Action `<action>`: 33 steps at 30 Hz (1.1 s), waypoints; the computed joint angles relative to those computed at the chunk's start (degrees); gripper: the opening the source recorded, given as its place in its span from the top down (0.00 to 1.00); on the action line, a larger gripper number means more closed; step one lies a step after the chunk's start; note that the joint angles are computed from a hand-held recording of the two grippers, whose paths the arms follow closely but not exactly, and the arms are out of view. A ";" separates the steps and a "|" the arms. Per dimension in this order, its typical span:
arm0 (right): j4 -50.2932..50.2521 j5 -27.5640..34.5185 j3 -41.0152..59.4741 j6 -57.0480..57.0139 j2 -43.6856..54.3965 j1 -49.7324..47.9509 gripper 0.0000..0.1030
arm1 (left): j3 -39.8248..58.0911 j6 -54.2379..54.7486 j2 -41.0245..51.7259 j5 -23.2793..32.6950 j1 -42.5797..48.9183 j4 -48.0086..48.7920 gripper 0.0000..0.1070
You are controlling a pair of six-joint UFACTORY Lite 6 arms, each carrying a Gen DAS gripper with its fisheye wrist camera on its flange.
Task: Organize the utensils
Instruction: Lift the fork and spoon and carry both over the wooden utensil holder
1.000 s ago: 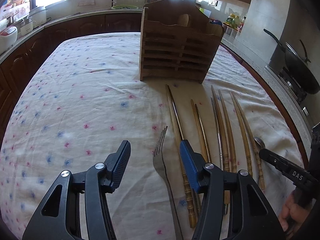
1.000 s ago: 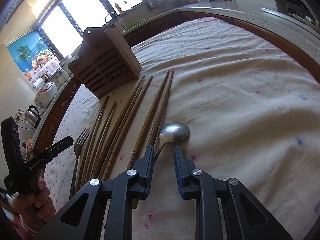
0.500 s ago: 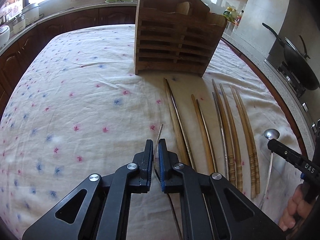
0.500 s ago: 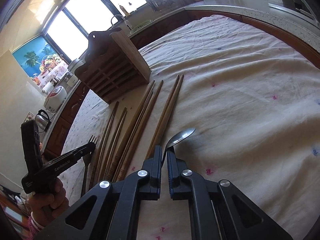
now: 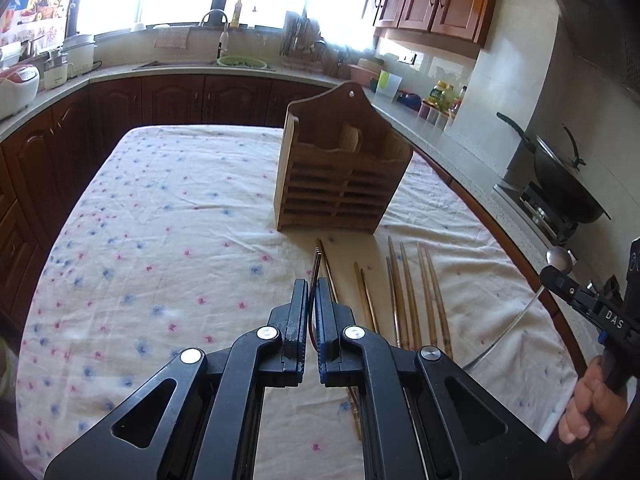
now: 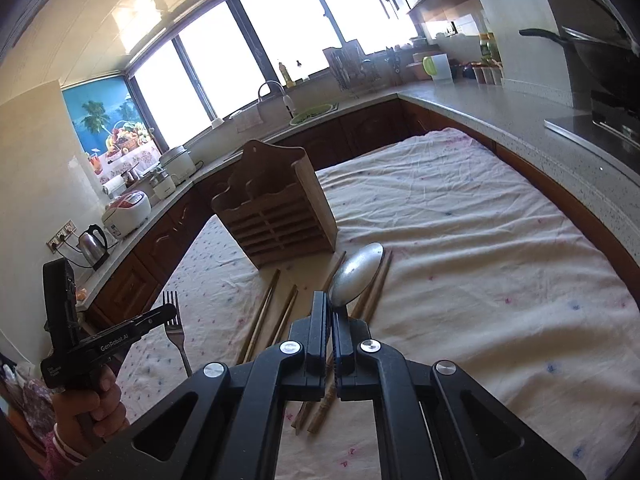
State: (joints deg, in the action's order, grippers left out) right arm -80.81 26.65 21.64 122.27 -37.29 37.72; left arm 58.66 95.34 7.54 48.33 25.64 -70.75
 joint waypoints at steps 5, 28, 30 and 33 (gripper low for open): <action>-1.07 2.89 4.87 -2.60 2.11 1.43 0.98 | 2.40 -0.44 -1.26 2.84 2.08 -1.18 0.97; -26.04 -9.00 37.97 5.45 29.52 -17.36 0.98 | 43.92 -17.78 18.93 -8.94 -10.18 -4.12 0.97; -30.10 -10.39 43.41 8.34 34.25 -19.42 0.98 | 51.42 -22.20 23.82 -11.67 -12.58 -1.56 0.97; -30.76 -10.73 51.94 7.18 42.63 -20.93 0.98 | 61.38 -28.16 31.28 -15.44 -15.79 2.19 0.97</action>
